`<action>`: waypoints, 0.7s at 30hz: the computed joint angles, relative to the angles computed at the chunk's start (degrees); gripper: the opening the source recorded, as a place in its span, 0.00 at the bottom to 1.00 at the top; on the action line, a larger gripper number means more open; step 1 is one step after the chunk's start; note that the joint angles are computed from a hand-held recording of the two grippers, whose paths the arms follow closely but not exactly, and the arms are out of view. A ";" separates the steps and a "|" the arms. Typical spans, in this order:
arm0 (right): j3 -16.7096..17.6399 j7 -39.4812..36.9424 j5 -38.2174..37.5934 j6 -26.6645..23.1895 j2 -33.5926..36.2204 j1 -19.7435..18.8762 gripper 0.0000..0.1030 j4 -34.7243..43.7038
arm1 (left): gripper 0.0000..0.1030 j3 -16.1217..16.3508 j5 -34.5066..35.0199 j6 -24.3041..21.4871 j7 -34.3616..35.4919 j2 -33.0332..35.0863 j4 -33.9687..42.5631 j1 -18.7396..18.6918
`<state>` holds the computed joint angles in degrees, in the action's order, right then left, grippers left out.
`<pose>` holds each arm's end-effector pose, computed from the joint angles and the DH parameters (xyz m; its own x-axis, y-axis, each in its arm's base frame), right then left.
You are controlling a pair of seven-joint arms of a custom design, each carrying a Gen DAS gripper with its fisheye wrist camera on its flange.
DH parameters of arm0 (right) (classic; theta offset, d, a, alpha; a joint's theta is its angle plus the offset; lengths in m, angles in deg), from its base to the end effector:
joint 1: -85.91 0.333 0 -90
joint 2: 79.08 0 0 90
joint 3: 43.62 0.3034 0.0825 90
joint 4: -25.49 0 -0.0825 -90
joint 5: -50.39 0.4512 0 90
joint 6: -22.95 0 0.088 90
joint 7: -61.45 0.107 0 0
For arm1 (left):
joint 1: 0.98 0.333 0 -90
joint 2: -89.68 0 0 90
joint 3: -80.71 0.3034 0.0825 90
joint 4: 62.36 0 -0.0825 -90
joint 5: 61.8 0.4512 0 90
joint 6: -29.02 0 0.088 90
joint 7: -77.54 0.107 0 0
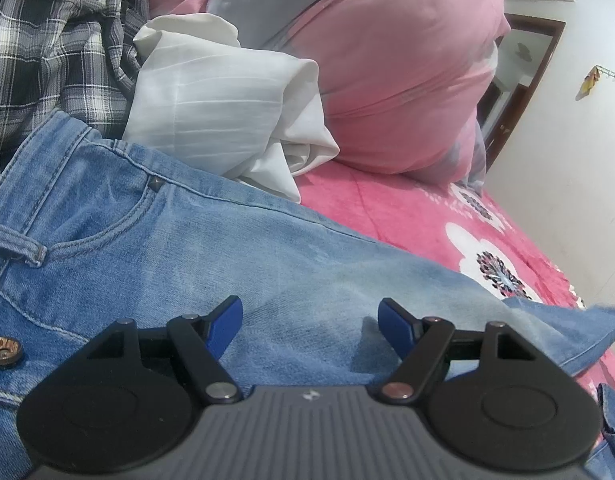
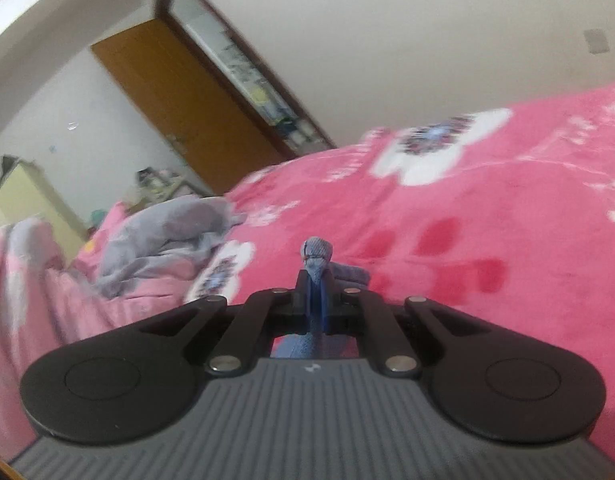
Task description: Fold clothes
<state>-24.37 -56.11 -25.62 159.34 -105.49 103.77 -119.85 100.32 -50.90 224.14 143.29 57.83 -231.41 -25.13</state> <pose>0.4034 0.2877 0.4158 -0.4938 -0.6000 -0.6294 -0.0609 0.7459 -0.6633 0.4086 -0.0680 0.3680 -0.0249 -0.9196 0.3919 -0.5941 -0.3017 -0.7456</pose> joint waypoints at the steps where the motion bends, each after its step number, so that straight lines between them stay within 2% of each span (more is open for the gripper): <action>1: -1.20 -0.37 1.69 1.78 -0.04 0.26 0.03 -1.32 | 0.74 -0.11 0.00 -0.02 -0.01 -0.01 -0.01 0.08; 3: -2.93 0.35 4.53 6.03 0.18 0.02 0.04 -3.40 | 0.74 -0.02 0.05 -0.04 -0.02 -0.13 -0.08 0.04; 5: -3.92 1.60 6.76 10.48 0.09 -0.94 0.12 -5.39 | 0.74 -0.03 0.05 -0.07 -0.01 -0.18 -0.11 0.06; 7: -4.01 1.86 7.97 13.82 -1.44 -2.19 0.17 -7.11 | 0.74 -0.04 0.03 -0.11 0.02 -0.26 -0.15 0.08; 9: -5.32 -4.31 13.96 14.52 -3.62 -1.37 0.25 -8.25 | 0.74 0.31 0.08 -0.08 0.03 -0.33 -0.17 -0.16; 12: -7.40 -15.57 27.00 9.23 -7.26 2.56 0.38 -9.02 | 0.74 0.21 -0.03 -0.09 0.05 -0.40 -0.20 -0.10; 16: -3.92 -20.88 33.74 2.96 -11.54 4.00 0.40 -8.23 | 0.74 1.02 0.19 0.41 -0.14 -0.42 -0.31 -0.65; 19: 4.83 -20.44 28.10 1.45 -11.17 0.11 0.41 -4.00 | 0.74 0.80 0.01 -0.17 -0.57 -0.88 -0.28 -0.48; 21: 8.46 -22.79 21.68 3.42 -5.91 -2.41 0.42 2.12 | 0.74 0.73 -0.45 -0.87 -0.76 -1.55 -0.31 -0.55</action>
